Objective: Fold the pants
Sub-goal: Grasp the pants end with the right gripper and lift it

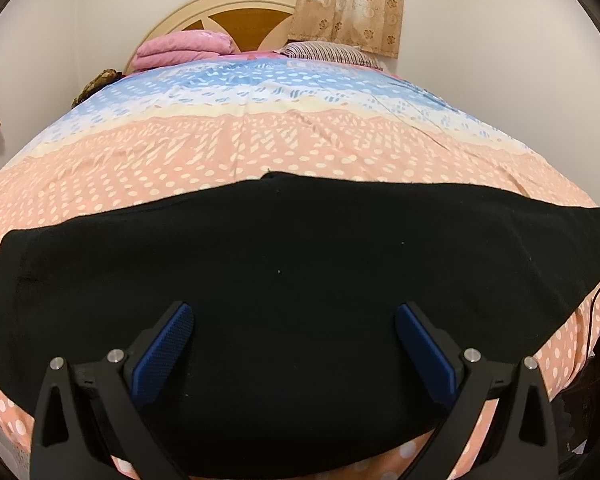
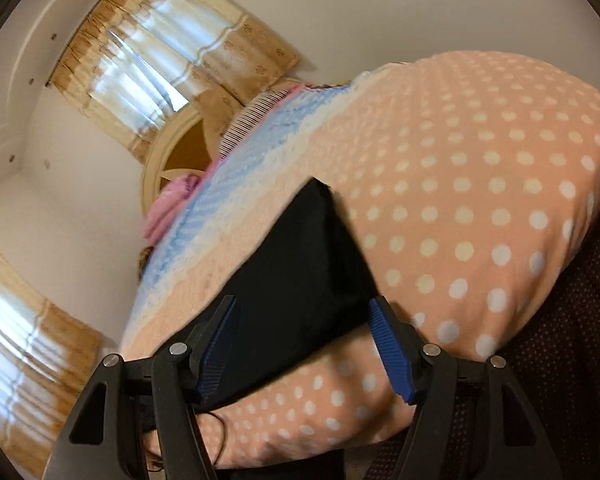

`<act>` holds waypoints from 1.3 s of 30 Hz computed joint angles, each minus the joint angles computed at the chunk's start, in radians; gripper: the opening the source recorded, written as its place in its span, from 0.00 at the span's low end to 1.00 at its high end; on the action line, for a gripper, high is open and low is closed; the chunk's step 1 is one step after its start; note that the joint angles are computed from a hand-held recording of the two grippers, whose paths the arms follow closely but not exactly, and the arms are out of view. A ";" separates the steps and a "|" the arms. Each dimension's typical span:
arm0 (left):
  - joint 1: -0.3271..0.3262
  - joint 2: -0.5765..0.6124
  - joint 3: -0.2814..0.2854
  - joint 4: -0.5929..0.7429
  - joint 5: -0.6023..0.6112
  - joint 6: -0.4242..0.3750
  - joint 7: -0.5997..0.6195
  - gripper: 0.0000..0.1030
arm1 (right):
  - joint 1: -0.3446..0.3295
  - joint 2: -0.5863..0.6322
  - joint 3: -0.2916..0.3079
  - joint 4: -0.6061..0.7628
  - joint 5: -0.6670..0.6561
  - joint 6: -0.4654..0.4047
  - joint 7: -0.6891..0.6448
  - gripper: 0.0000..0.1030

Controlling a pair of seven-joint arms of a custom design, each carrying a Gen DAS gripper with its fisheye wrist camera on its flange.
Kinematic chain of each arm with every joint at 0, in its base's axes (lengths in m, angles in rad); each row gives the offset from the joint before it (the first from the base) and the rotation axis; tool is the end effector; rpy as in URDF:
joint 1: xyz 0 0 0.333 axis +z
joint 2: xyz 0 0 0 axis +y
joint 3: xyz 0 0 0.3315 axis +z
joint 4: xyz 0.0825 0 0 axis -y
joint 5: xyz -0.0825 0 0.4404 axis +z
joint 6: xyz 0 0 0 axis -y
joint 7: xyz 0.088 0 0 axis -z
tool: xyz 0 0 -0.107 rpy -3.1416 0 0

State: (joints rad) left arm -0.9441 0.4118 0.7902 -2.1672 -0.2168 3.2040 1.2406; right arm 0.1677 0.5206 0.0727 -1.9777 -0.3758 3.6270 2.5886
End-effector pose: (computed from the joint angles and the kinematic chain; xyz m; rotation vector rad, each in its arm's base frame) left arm 0.6439 -0.1030 0.3191 -1.9578 1.5331 -0.7283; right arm 0.6646 0.2053 0.3076 -1.1502 1.6754 -0.2029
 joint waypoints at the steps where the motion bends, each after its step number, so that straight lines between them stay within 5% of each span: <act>1: 0.007 -0.002 -0.006 0.000 0.000 0.001 0.003 1.00 | 0.007 0.003 -0.006 0.003 0.009 0.002 -0.007 0.63; 4: 0.019 -0.003 -0.016 -0.002 -0.006 0.007 0.009 1.00 | 0.099 0.002 -0.079 -0.004 0.163 0.017 -0.107 0.63; 11: 0.039 -0.008 -0.038 -0.004 -0.025 0.013 0.029 1.00 | 0.045 0.046 -0.054 0.034 0.121 0.081 -0.097 0.63; 18: 0.040 -0.006 -0.041 -0.003 -0.044 0.013 0.044 1.00 | -0.011 0.064 -0.010 0.087 -0.026 0.039 -0.075 0.63; 21: 0.033 -0.009 -0.032 -0.005 -0.043 0.010 0.046 1.00 | -0.028 0.069 0.007 0.091 -0.075 0.044 -0.057 0.54; 25: 0.056 -0.014 -0.051 -0.008 -0.048 0.016 0.046 1.00 | -0.006 0.082 -0.006 0.115 -0.035 -0.017 -0.070 0.17; 33: 0.068 -0.023 -0.062 -0.011 -0.052 0.016 0.056 1.00 | 0.088 0.030 -0.048 0.088 0.024 0.100 -0.206 0.13; 39: 0.083 -0.030 -0.073 -0.013 -0.061 0.020 0.056 1.00 | 0.123 0.030 -0.006 0.187 -0.055 0.054 -0.286 0.12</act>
